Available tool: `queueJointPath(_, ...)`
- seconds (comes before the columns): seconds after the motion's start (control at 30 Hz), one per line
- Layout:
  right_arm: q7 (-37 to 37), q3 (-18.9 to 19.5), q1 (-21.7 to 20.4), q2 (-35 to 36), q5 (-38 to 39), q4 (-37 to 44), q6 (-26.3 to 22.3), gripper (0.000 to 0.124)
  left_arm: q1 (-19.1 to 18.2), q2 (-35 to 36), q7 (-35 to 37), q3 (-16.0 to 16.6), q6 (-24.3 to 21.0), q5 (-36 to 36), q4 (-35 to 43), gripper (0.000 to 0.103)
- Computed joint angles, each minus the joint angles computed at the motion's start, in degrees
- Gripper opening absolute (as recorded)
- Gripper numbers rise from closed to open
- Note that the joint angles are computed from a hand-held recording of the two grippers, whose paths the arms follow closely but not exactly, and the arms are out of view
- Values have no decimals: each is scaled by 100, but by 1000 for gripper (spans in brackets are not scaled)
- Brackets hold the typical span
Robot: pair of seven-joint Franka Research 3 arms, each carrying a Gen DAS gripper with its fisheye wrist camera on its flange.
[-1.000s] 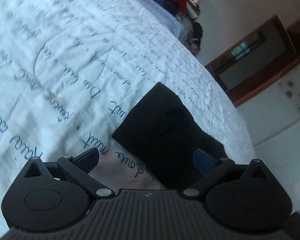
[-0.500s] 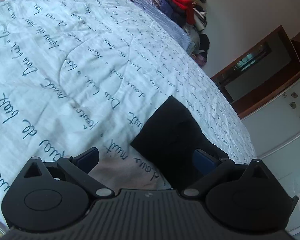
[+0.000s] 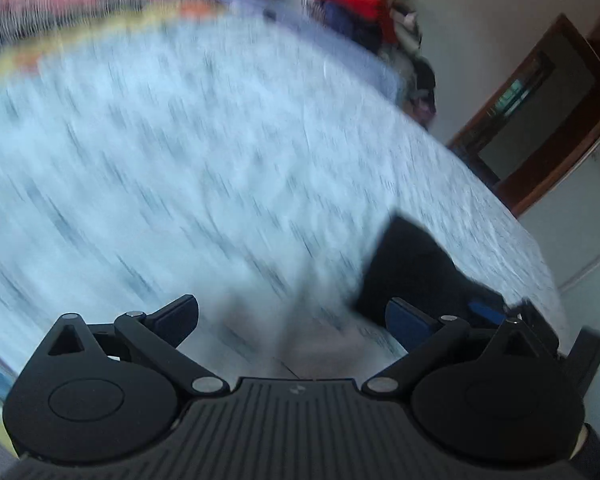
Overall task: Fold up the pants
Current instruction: 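Move the right gripper to the folded trouser end and grasp it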
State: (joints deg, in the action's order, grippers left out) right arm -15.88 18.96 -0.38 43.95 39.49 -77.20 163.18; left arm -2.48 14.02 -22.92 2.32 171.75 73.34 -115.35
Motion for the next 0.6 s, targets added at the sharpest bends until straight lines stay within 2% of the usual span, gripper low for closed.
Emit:
queueJointPath(0.03,-438,274,-133,11,154,-157,349,101,-120,-270,-363,120,-292,411,-108,102)
queueJointPath(0.07,-823,579,-307,43,313,-240,569,101,-74,-443,-561,104,-391,629,-172,102)
queueJointPath(0.13,-1111,813,-413,107,439,-254,764,101,118,-577,-775,44,-193,877,-153,102)
queueJointPath(0.2,-1312,972,-471,207,481,-179,874,101,282,-450,-1368,-17,172,1430,95,103)
queueJointPath(0.27,-1416,1088,-515,227,529,-209,1001,100,428,-119,-843,-196,418,835,346,102)
queueJointPath(0.33,-1785,1367,-715,261,656,-256,994,95,369,254,-581,-227,640,422,612,102)
queueJointPath(0.37,-1691,1345,-749,199,578,-327,874,86,437,436,-176,-327,801,60,714,102)
queueJointPath(0.4,-1607,1237,-727,113,566,-381,696,72,643,624,566,-627,862,-579,784,102)
queueJointPath(0.47,-1800,1194,-767,-18,631,-548,513,50,798,880,1154,-927,883,-1192,902,102)
queueJointPath(0.53,-1890,1108,-710,-67,758,-591,453,44,755,1021,1347,-927,1081,-1416,919,102)
queueJointPath(0.6,-1592,802,-528,-122,768,-502,173,37,455,1053,1146,-595,1203,-1372,951,102)
